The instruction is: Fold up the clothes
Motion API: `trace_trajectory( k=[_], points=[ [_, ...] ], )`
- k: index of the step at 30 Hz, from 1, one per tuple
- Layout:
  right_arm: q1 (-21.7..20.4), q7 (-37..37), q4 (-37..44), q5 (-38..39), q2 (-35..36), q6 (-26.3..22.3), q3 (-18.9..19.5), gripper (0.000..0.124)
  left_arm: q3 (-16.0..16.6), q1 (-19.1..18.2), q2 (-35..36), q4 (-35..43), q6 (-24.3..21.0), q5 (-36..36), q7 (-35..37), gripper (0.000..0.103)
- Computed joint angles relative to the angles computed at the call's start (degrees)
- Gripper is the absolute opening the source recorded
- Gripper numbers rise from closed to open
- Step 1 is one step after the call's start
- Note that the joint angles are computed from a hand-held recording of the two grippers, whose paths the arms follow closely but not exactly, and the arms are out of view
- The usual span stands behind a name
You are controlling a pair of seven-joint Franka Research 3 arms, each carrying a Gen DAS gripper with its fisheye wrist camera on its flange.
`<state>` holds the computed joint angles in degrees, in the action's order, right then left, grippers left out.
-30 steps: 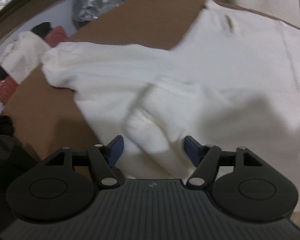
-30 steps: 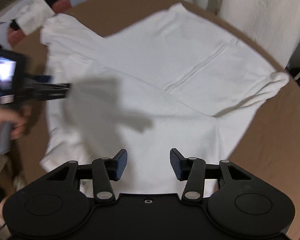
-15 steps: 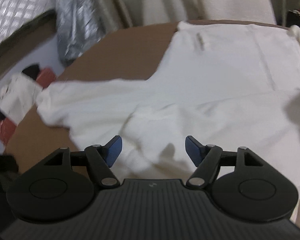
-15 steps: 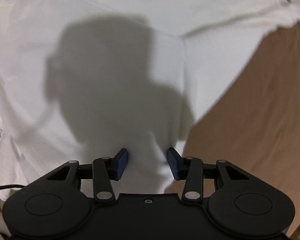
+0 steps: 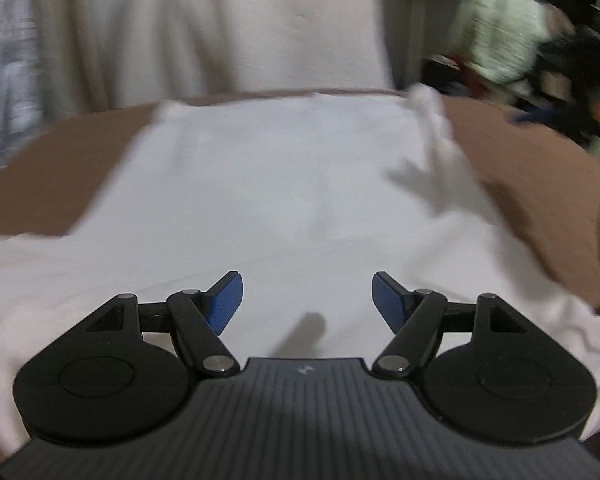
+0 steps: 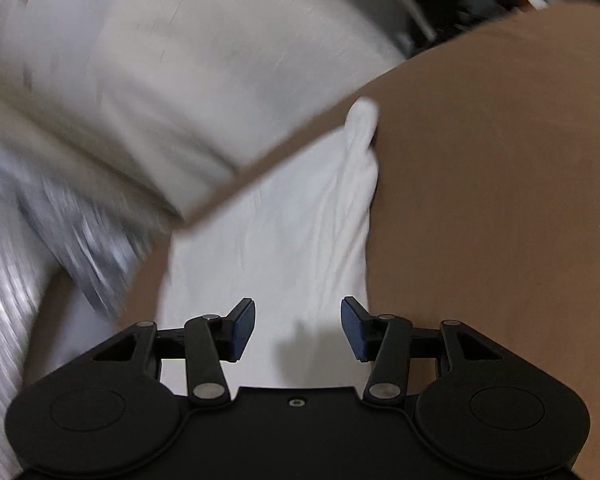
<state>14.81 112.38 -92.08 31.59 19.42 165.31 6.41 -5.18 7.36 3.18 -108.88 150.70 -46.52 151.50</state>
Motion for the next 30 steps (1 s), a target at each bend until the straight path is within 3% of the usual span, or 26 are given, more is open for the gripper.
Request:
trace_trajectory(
  k=[2,6,10,12,15,16,18,20,21,23,24,26,27,30],
  points=[
    [-2.7,-2.3,3.4,5.0,3.0,1.2,2.3,0.055,-1.5,-1.3,2.6,3.0,-0.2,1.1,0.7,0.071],
    [1.3,6.9,13.4,-3.1,11.1,-1.5,-4.1,0.055,-4.0,-2.5,9.1,10.6,-3.1,6.3,-4.3,0.072],
    [0.2,10.2,14.5,-3.5,15.0,1.2,-2.9,0.055,-6.2,-2.9,16.3,19.1,-6.8,12.9,-11.0,0.072],
    [0.7,11.8,15.9,-4.9,16.8,1.8,-3.8,0.055,-7.8,-1.5,19.2,22.8,-9.5,12.8,-12.9,0.072],
    [2.3,14.9,21.6,-10.0,20.6,-1.2,-7.5,0.055,-11.1,1.9,22.7,27.8,-17.4,9.2,-13.2,0.070],
    [2.3,15.9,24.7,-11.3,22.6,-2.1,-8.0,0.055,-11.7,2.7,23.8,29.5,-20.7,8.6,-13.0,0.066],
    [1.1,15.7,30.4,-12.3,26.7,-2.4,-6.7,0.053,-11.7,2.7,25.4,32.1,-25.0,9.5,-14.1,0.032],
    [-0.8,10.7,33.1,-12.0,28.8,-2.0,-3.4,0.013,-11.1,2.0,26.3,34.2,-27.6,11.3,-17.4,0.013],
    [-0.1,9.7,33.9,-12.7,29.3,-1.9,-4.7,0.013,-11.0,2.0,26.8,35.5,-29.0,11.7,-18.9,0.011],
    [3.6,12.8,34.2,-19.1,29.3,-1.6,-11.5,0.010,-12.4,3.3,28.5,39.4,-33.1,9.3,-20.2,0.010],
    [4.4,13.5,34.0,-21.4,29.1,-0.8,-13.2,0.010,-13.1,3.8,29.3,41.5,-35.4,8.0,-20.6,0.010],
    [2.9,11.8,32.0,-21.1,28.1,3.0,-11.3,0.009,-14.3,4.4,31.2,45.7,-39.6,5.8,-21.6,0.010],
    [2.7,12.3,31.3,-20.9,27.9,4.0,-11.6,0.009,-14.4,3.8,32.2,47.5,-41.1,6.1,-22.1,0.010],
    [6.1,20.4,29.3,-23.5,27.5,3.2,-19.1,0.006,-13.9,0.4,36.5,53.1,-45.5,9.7,-26.0,0.010]
  ],
)
